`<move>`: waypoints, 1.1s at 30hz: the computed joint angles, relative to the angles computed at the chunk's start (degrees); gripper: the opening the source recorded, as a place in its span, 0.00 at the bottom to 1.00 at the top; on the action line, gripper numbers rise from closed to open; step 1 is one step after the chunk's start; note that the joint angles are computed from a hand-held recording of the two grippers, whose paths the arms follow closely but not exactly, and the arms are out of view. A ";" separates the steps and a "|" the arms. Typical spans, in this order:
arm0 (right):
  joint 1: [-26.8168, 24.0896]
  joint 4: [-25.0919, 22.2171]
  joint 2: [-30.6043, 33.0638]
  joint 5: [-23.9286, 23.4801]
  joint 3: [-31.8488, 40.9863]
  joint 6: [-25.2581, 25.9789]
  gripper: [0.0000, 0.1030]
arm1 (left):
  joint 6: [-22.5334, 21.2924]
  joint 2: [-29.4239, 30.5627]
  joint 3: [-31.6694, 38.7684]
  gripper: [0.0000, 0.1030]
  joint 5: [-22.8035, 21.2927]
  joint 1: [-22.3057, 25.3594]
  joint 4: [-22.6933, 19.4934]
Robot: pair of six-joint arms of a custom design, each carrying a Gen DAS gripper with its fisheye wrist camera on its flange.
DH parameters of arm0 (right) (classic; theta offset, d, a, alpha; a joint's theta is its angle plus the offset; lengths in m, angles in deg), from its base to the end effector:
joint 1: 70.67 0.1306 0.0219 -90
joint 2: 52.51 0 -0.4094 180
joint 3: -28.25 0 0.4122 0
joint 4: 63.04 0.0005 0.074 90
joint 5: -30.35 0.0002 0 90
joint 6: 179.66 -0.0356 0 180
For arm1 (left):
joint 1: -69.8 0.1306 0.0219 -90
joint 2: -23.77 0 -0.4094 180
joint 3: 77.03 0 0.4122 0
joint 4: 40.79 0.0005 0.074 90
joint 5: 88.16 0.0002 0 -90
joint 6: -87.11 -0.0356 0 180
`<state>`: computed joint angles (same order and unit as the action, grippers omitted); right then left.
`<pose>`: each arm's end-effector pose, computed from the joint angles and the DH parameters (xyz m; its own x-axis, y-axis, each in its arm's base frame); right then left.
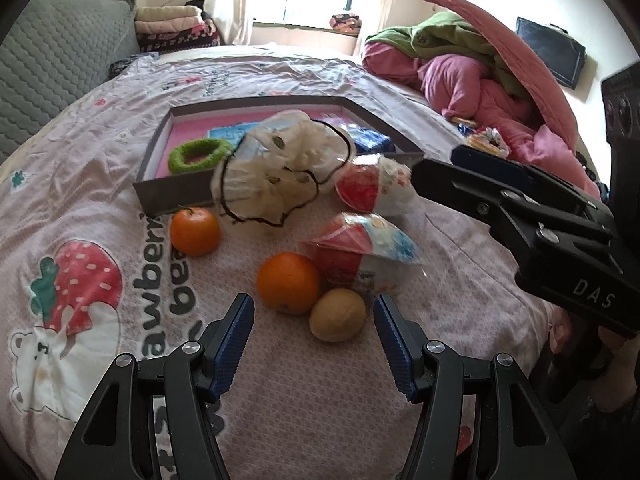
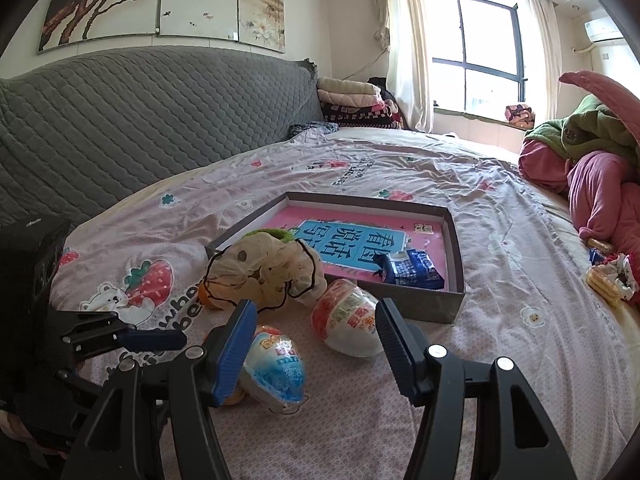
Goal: Organize objects
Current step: 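Withdraw both grippers from the box toward the remaining items, then grasp the round bread roll with the left gripper while the right grasps the blue-wrapped egg toy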
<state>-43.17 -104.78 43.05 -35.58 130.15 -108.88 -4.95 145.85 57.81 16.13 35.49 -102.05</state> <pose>0.5018 0.2443 0.5217 -0.5269 0.0646 -0.8475 0.0495 0.9977 0.0452 0.5838 -0.4096 0.4871 -0.5937 0.4474 -0.6688 0.7031 0.6926 -0.1609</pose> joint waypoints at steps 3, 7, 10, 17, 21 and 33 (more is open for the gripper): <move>-0.16 -0.55 0.26 -1.44 0.16 -0.63 0.60 | -0.42 -0.10 -0.45 0.62 0.26 -0.19 -0.14; -0.18 -1.79 1.02 -4.02 0.67 -0.96 0.60 | 0.05 0.23 -0.58 0.62 0.45 -0.10 -0.88; -0.44 -2.60 1.58 -6.71 0.97 -1.64 0.60 | 1.14 0.52 -0.51 0.62 1.47 0.23 -1.22; -0.72 -3.97 2.41 -8.52 1.45 -2.95 0.60 | 2.08 1.10 -0.32 0.58 2.68 0.34 -1.98; -0.67 -4.47 2.93 -8.84 1.80 -2.68 0.60 | 3.17 1.57 0.22 0.51 2.68 0.33 -2.49; -1.66 -4.98 4.47 -12.65 2.44 -5.41 0.60 | 4.20 1.41 -0.15 0.40 4.17 0.46 -2.90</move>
<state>-44.83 -109.76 47.51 -48.23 132.59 -114.29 -0.75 147.26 57.66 20.30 35.95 -104.96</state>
